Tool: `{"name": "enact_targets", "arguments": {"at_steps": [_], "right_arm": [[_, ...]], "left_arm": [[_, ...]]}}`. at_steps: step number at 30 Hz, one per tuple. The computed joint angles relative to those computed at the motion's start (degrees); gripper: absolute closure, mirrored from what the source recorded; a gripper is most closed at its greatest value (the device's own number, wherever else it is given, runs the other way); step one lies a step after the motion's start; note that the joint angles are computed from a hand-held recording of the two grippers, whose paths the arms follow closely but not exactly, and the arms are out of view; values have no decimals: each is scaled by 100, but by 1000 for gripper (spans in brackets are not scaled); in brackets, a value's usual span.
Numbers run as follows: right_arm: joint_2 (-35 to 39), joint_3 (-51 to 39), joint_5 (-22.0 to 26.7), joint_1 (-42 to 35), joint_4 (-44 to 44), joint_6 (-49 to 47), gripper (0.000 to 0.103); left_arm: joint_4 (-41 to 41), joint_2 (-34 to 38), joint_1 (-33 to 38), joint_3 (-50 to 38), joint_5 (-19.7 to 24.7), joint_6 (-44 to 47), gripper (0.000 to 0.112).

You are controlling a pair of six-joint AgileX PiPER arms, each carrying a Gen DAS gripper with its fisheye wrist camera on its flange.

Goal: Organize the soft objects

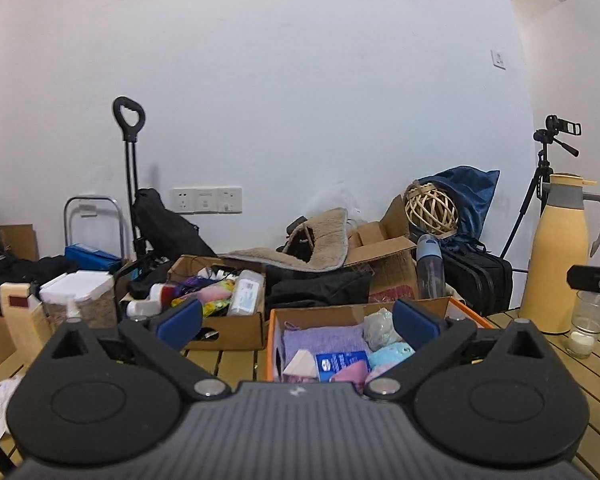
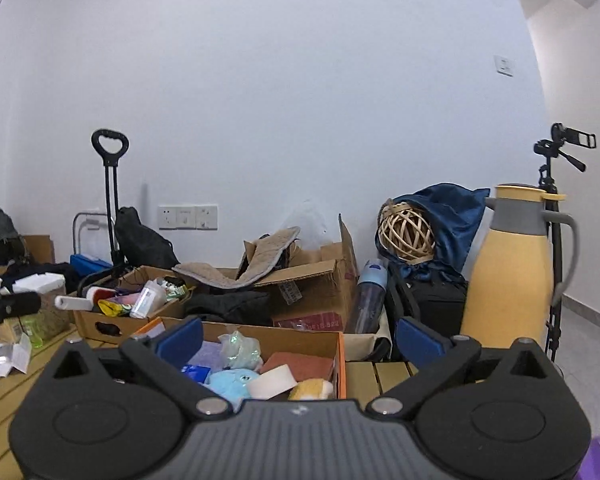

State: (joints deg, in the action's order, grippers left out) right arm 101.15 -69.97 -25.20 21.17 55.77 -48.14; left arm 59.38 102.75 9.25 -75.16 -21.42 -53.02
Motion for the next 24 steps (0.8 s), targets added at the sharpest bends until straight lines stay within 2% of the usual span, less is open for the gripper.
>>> {"name": "enact_targets", "arguments": {"at_steps": [4,8,11,13,16,18,21,22,24], "right_arm": [[-508,599,-316,302,185,-78,0],[-1080,1435,-956,886,382,-122,0],[-1409,2139,-1504,1395,237,297,0],[-1550,2420,-1638,1652,317,429,0],[-1721,2881,-2180,2313,780,436,0],[-1790,3241,-2605,2842,1082,614,0],[-1725,3657,-3296,3729,1711,871,0],[-1656,3737,-3570,4045,1964,950,0],[-1476,3840,-4099,4681,2532,1115,0]], "left_arm": [[-360,-650,249,931,-273,336,9],[-607,-1415,668,2099,-895,784,9],[-558,-1892,848,2779,-961,723,9],[-631,-2182,1010,3251,-1174,788,9],[-559,-2659,1492,4031,-1797,950,9],[-603,-2993,1701,4531,-1929,1168,9],[-361,-3427,2390,5342,-2647,1437,9],[0,-3524,2830,5593,-3086,1333,9],[703,-3697,3587,5917,-3634,1159,9]]}}
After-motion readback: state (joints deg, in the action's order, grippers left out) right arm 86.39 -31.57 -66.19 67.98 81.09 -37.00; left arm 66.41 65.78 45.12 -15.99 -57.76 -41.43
